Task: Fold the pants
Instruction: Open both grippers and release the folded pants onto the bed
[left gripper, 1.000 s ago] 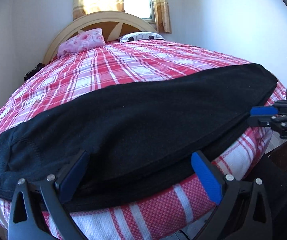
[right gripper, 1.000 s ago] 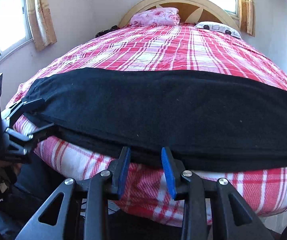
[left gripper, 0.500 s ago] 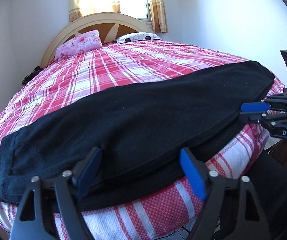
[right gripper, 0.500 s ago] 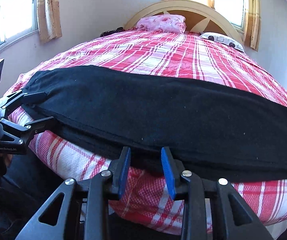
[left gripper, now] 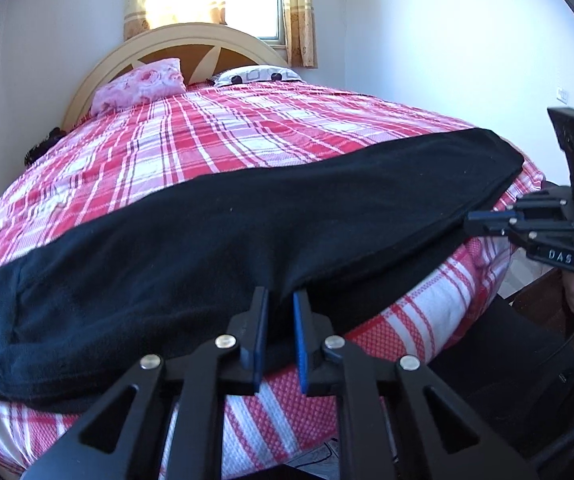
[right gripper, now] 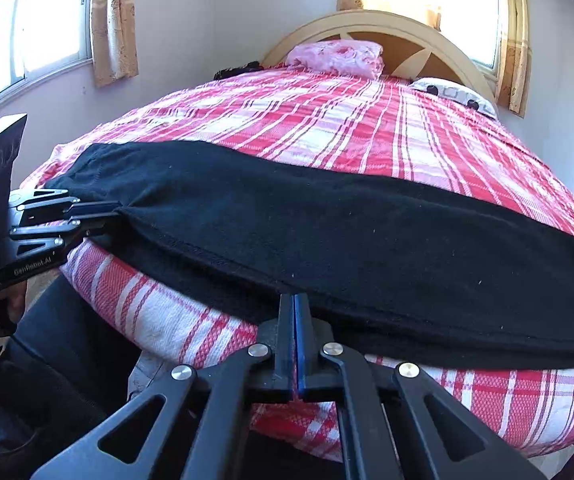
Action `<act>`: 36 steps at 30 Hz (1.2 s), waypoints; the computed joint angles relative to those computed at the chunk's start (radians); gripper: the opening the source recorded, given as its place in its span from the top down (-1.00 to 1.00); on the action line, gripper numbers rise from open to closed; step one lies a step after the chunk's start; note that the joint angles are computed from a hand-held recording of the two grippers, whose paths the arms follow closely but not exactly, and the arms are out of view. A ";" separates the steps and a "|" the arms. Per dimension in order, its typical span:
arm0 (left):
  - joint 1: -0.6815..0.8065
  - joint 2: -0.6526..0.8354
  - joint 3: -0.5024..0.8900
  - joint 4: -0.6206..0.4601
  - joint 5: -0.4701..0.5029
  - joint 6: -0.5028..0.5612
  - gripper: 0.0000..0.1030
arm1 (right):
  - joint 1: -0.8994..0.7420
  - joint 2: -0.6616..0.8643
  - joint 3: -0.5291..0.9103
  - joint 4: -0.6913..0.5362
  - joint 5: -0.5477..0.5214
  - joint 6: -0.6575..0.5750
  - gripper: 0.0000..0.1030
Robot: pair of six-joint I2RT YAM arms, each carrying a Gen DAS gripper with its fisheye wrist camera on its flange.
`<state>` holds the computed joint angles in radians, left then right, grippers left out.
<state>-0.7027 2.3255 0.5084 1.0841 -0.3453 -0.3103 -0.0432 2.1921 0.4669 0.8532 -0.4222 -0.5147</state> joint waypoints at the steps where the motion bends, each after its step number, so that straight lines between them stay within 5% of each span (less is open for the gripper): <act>1: -0.002 0.005 0.003 -0.002 0.001 0.003 0.74 | -0.003 0.009 0.005 -0.007 -0.002 -0.005 1.00; 12: -0.017 0.008 0.004 -0.001 -0.028 0.021 0.74 | -0.068 0.053 0.072 -0.087 -0.044 0.052 0.92; 13: -0.023 0.008 0.005 -0.002 -0.043 0.020 0.73 | -0.060 0.052 0.063 -0.064 -0.030 0.045 0.84; 15: -0.033 0.008 0.006 0.005 -0.063 0.030 0.59 | -0.054 0.046 0.040 -0.026 -0.039 0.023 -0.02; 17: -0.050 0.013 0.016 0.001 -0.104 0.039 0.05 | -0.045 0.044 0.020 0.007 -0.054 0.019 -0.17; 23: -0.057 0.017 0.061 -0.067 -0.159 0.088 -0.06 | 0.016 0.074 0.002 0.119 0.047 0.009 -0.17; 28: -0.026 0.028 0.072 -0.055 -0.118 0.101 -0.10 | 0.042 0.101 0.028 0.154 0.110 -0.017 0.08; 30: -0.013 0.028 0.069 -0.046 -0.086 0.108 0.04 | 0.051 0.111 0.048 0.145 0.121 -0.021 0.46; 32: -0.009 0.023 0.068 -0.049 -0.060 0.111 0.54 | 0.051 0.107 0.066 0.106 0.114 -0.023 0.82; 36: -0.033 0.006 0.062 -0.071 -0.075 0.127 0.81 | 0.040 0.078 0.046 0.098 0.091 -0.027 0.94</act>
